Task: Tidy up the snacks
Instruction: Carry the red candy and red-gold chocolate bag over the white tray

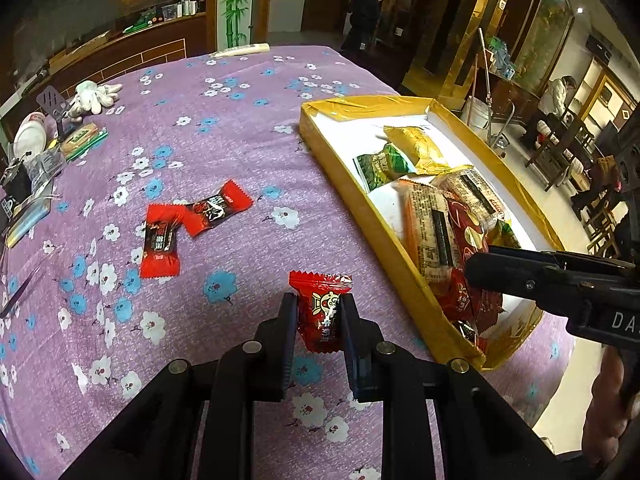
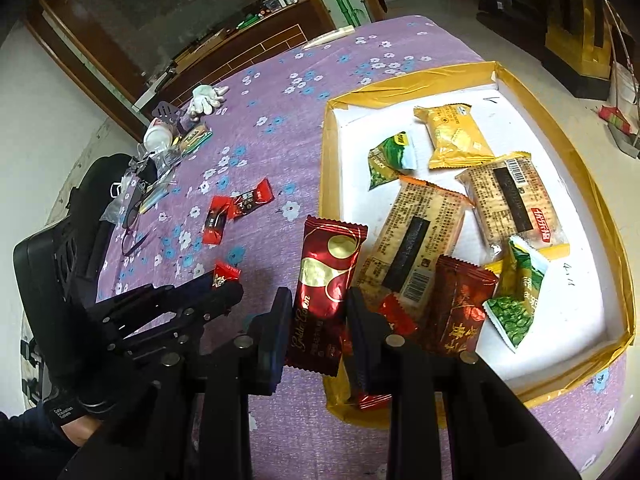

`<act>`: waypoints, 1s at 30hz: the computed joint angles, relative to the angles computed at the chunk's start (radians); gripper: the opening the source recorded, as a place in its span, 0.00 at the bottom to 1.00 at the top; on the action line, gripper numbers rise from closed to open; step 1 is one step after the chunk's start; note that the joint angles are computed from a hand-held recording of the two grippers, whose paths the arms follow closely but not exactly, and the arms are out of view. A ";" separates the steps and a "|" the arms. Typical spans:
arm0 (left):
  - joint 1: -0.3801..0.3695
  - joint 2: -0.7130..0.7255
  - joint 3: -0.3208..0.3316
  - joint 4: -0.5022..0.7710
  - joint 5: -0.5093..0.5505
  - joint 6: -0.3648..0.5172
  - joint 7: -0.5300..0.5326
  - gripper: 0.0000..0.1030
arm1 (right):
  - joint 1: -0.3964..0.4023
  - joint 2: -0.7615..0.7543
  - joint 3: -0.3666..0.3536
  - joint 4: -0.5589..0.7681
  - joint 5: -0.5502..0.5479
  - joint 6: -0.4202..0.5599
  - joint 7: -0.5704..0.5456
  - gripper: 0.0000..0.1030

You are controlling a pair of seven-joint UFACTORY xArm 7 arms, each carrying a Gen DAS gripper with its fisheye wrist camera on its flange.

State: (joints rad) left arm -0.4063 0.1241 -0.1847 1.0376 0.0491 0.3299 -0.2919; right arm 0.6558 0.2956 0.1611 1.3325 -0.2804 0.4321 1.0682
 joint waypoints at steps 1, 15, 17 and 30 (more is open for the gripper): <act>-0.002 0.003 0.001 0.005 0.004 0.001 -0.003 0.20 | -0.001 -0.003 -0.002 -0.003 -0.001 -0.002 0.000 0.26; -0.025 0.059 0.002 0.097 0.033 0.019 -0.033 0.20 | -0.044 -0.046 -0.002 -0.065 0.019 -0.027 -0.007 0.26; -0.032 0.073 0.003 0.120 0.040 0.028 -0.035 0.20 | -0.051 -0.057 -0.004 -0.082 0.019 -0.037 0.000 0.26; -0.100 0.246 -0.017 0.355 -0.001 0.097 -0.004 0.20 | -0.149 -0.147 -0.015 -0.224 0.060 -0.085 0.030 0.26</act>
State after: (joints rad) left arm -0.5065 0.3700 -0.2018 1.3923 0.0486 0.4270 -0.2956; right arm 0.5069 0.1487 0.1465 1.1087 -0.2209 0.3472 1.0981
